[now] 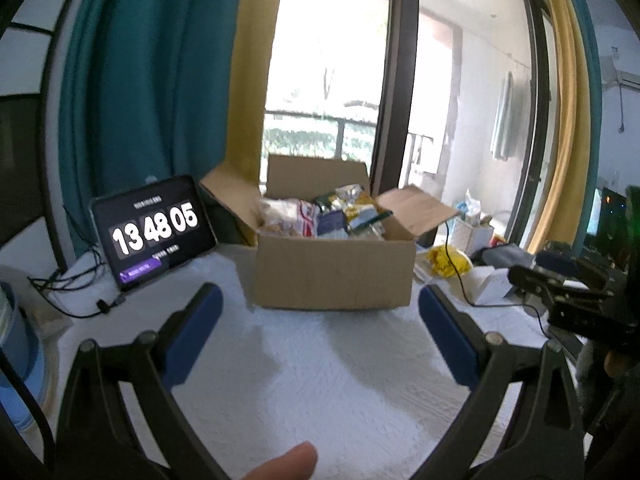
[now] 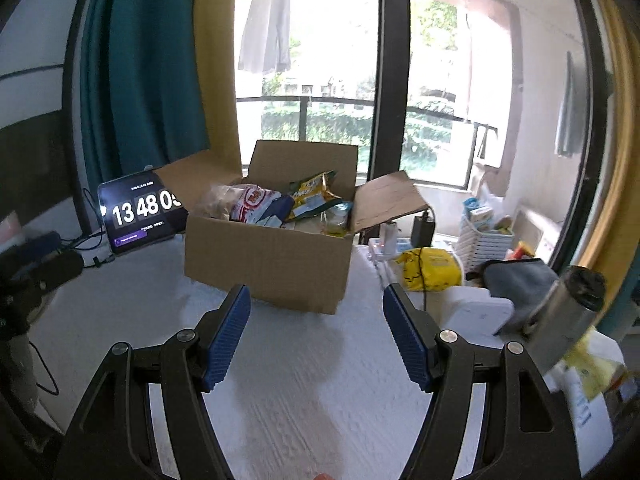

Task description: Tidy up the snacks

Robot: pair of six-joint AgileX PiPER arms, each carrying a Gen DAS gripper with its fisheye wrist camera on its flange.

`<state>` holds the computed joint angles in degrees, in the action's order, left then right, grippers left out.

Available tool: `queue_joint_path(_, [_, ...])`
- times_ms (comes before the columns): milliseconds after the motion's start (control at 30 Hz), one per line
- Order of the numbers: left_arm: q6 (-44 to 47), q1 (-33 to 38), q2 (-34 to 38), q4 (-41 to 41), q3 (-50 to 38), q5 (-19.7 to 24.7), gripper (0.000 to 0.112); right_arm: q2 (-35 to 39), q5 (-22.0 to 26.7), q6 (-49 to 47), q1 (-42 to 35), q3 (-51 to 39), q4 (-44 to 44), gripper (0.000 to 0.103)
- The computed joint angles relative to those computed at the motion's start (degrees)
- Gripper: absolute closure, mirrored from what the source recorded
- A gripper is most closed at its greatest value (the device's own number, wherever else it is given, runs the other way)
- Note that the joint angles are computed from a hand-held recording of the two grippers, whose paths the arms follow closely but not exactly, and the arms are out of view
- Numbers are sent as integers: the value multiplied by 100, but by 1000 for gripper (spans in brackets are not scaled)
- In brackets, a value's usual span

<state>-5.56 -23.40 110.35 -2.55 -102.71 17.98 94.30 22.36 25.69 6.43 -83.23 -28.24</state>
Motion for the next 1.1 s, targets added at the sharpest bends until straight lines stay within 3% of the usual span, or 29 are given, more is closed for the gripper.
queue_joint_path(100, [-617,-26,-440,692,725,-711,13,-397,-47,1252,233,510,-1264,31])
queue_joint_path(167, [-765,-27,-625,881,963,-872,13,-569,-34,1452,309,685,-1377,31])
queue_joint_path(267, [-17,4,-812,120,1149,-910,13,-836,51,1852,475,958,-1771,31])
queue_joint_path(367, [-594,-38,-981,743,1305,-985,13,-1041,166,2188,615,1107,-2106,31])
queue_joint_path(533, [-84,-39,-1200,318,1411,-1084,13,-1338,337,2746,853,1265,-2715,30])
queue_joint_path(900, [-1511,-157,-1414,1853,1378,-1098,13,-1724,545,3230,1010,1296,-3262,30])
queue_joint_path(1100, [-1767,-154,-1362,2075,1234,-1016,13,-1753,570,3268,996,1248,-3276,30])
